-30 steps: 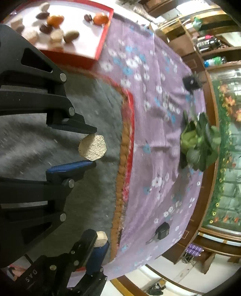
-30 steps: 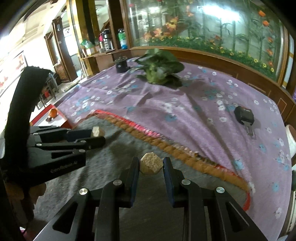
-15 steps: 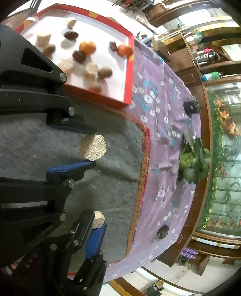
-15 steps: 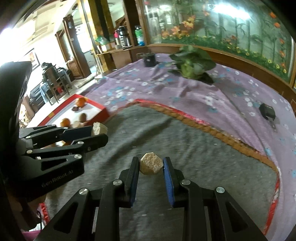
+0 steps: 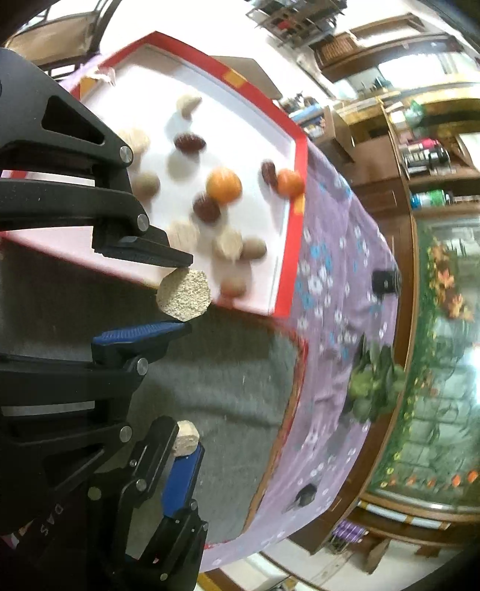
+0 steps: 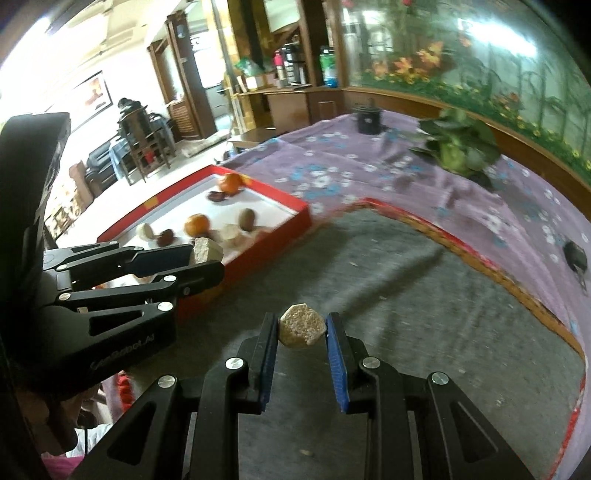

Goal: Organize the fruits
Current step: 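Carry both beige cubes over the white tray, then open both tools to drop the cubes into the tray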

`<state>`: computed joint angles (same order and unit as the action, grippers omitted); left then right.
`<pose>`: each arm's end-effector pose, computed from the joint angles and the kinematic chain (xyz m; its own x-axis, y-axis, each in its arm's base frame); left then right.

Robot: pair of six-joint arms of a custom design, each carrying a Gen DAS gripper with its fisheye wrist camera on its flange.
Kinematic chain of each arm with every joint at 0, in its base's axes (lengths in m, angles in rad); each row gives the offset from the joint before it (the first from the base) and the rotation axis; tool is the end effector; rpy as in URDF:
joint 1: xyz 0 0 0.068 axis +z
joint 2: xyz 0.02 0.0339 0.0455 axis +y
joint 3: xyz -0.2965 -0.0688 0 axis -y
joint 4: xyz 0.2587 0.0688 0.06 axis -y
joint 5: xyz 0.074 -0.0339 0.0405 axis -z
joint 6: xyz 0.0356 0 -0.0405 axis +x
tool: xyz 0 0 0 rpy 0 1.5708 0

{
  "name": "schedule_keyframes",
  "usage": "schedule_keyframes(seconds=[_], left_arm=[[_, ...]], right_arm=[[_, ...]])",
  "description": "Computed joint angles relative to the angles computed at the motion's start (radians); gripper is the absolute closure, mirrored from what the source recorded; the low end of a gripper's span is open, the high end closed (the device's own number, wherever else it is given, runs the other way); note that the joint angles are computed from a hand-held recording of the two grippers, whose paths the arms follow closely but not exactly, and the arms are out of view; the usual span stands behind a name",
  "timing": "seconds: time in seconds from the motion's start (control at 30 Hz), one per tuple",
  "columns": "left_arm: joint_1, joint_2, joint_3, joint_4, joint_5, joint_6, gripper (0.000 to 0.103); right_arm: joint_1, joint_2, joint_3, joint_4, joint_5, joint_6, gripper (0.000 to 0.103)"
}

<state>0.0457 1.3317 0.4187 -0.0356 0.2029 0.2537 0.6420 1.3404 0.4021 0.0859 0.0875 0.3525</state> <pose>0.2190 0.0028 0.1451 -0.7676 0.2110 -0.6053 0.2740 0.9617 -0.0122 0.1826 0.1326 0.1466 -0.7559 -0.1358 -0.6404 -0.3084 0.9367 0.1655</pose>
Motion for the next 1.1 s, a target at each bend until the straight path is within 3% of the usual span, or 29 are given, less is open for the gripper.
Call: schedule_keyframes(seconds=[0.27, 0.47, 0.8, 1.1], left_arm=[[0.239, 0.046, 0.053, -0.025, 0.079, 0.109, 0.074], [0.331, 0.126, 0.094, 0.000, 0.086, 0.135, 0.074], [0.309, 0.239, 0.133, 0.055, 0.043, 0.109, 0.074], [0.286, 0.275, 0.121, 0.143, -0.038, 0.080, 0.074]], right_arm=[[0.075, 0.130, 0.133, 0.005, 0.000, -0.018, 0.078], [0.095, 0.257, 0.257, 0.003, -0.023, -0.050, 0.078], [0.060, 0.459, 0.419, 0.016, -0.060, -0.060, 0.078], [0.051, 0.536, 0.438, 0.089, -0.096, -0.034, 0.078]])
